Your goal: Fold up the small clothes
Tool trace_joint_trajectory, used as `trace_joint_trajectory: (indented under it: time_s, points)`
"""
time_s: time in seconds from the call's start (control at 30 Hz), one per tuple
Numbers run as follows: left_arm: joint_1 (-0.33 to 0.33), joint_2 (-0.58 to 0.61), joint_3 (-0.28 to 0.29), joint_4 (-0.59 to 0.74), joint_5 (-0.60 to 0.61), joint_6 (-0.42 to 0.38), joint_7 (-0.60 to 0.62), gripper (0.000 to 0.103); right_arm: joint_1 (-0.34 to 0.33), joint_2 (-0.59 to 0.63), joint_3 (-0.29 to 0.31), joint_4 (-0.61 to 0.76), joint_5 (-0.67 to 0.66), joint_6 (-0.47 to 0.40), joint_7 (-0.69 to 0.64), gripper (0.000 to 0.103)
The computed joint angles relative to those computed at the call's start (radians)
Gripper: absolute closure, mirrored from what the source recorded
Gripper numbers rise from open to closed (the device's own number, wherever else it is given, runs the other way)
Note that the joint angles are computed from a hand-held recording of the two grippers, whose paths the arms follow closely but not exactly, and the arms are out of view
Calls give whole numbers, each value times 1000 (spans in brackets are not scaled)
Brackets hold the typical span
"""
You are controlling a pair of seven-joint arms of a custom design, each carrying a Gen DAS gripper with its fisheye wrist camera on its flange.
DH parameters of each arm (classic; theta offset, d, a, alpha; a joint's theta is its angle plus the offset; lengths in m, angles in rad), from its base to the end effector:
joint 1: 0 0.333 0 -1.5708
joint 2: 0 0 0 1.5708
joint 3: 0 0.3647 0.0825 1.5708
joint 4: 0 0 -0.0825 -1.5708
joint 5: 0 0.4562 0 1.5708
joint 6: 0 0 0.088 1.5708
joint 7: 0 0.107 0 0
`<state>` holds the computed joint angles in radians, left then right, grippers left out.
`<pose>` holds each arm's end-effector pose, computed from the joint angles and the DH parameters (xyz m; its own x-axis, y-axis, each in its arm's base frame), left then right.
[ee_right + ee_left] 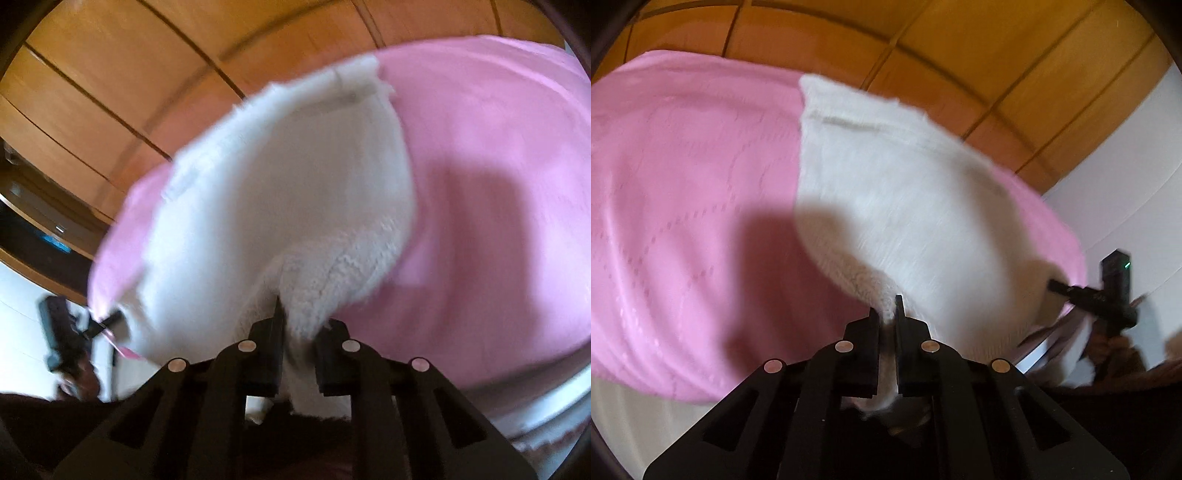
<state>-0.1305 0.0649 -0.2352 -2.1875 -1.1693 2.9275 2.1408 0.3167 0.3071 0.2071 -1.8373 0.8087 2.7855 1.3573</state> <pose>0.6035 -0.1672 0.4100 -0.0373 -0.8492 0.5267 -0.8083 -0.2843 -0.5156 0.6662 0.3316 0.4349 0.1735 -0.8030 -0.5701 -0.8860 0.1255 -0.4464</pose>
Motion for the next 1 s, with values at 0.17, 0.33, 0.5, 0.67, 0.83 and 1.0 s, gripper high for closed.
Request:
trace_joint_trajectory:
  time_s: [0.17, 0.33, 0.5, 0.67, 0.83, 1.0]
  points:
    - [27, 80, -1, 144, -138, -15, 99, 98, -13, 108, -2, 173, 29, 23, 13, 91]
    - [51, 239, 14, 332, 23, 1, -155, 98, 30, 283, -88, 418, -146, -14, 271, 91]
    - [-2, 349, 113, 465, 304, 6, -479, 89, -11, 362, -71, 530, -220, -33, 366, 51]
    - [-3, 322, 128, 400, 470, 41, -586, 54, -58, 309, -19, 440, -225, 66, 322, 15]
    - [99, 276, 10, 276, 484, 31, -518, 54, -23, 207, -58, 256, -287, 71, 302, 14]
    - [154, 286, -85, 242, 507, 97, -515, 54, 65, 250, -135, 287, -410, 36, 389, 25]
